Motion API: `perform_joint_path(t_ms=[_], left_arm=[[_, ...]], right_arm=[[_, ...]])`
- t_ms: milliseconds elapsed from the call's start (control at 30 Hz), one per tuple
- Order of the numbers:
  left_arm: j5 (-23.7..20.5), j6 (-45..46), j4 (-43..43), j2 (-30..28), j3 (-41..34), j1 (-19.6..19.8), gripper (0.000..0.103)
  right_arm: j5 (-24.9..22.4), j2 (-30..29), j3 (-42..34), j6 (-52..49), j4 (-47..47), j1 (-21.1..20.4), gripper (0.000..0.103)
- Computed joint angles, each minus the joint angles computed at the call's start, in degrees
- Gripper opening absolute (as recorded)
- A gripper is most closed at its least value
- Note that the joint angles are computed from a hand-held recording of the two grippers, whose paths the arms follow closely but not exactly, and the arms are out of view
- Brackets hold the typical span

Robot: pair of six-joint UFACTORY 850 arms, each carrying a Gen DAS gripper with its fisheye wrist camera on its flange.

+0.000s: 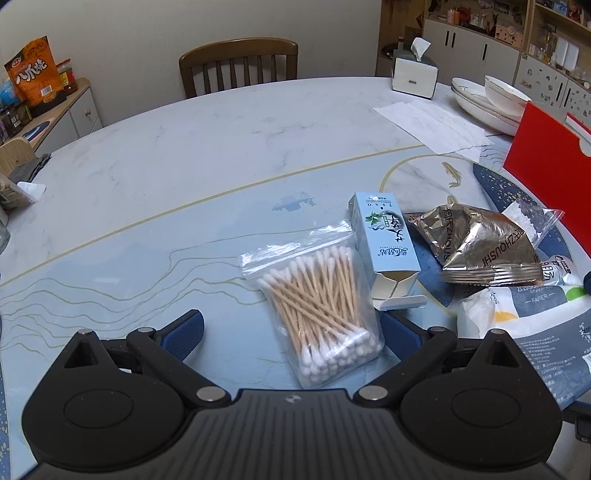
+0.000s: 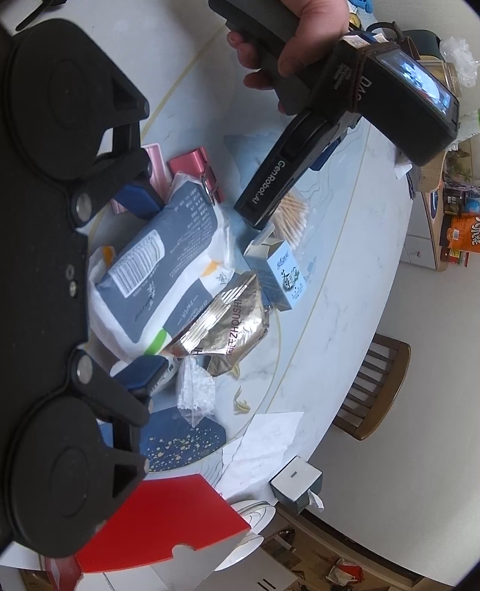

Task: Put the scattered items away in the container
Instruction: 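Grasp the wet-wipe pack with the right gripper while the left gripper grasps the cotton swab bag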

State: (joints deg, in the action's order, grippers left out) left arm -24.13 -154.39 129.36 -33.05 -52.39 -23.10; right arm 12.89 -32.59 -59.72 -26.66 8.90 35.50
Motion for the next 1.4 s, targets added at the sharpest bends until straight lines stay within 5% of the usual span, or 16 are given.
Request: perform_joint_path(t_ms=[600, 1033, 1167, 1400], left_arm=[[0.25, -1.92, 2.42, 1.36, 1.35, -0.95, 0.043], [-0.77, -0.98, -0.28, 3.08, 3.26, -2.04, 0.035], [-1.39, -1.18, -0.88, 4.36, 4.57, -2.63, 0.035], [-2.50, -0.79, -2.16, 6.90, 6.84, -4.25, 0.035]], right_arm=[[-0.73, 1.18, 0.73, 8.78, -7.34, -0.69, 0.036], [-0.75, 2.86, 1.70, 18.97, -15.37, -1.78, 0.014], [-1.40, 3.45, 1.70, 34.90, -28.96, -2.84, 0.013], [-0.62, 5.08, 2.75, 48.04, -40.06, -4.16, 0.012]])
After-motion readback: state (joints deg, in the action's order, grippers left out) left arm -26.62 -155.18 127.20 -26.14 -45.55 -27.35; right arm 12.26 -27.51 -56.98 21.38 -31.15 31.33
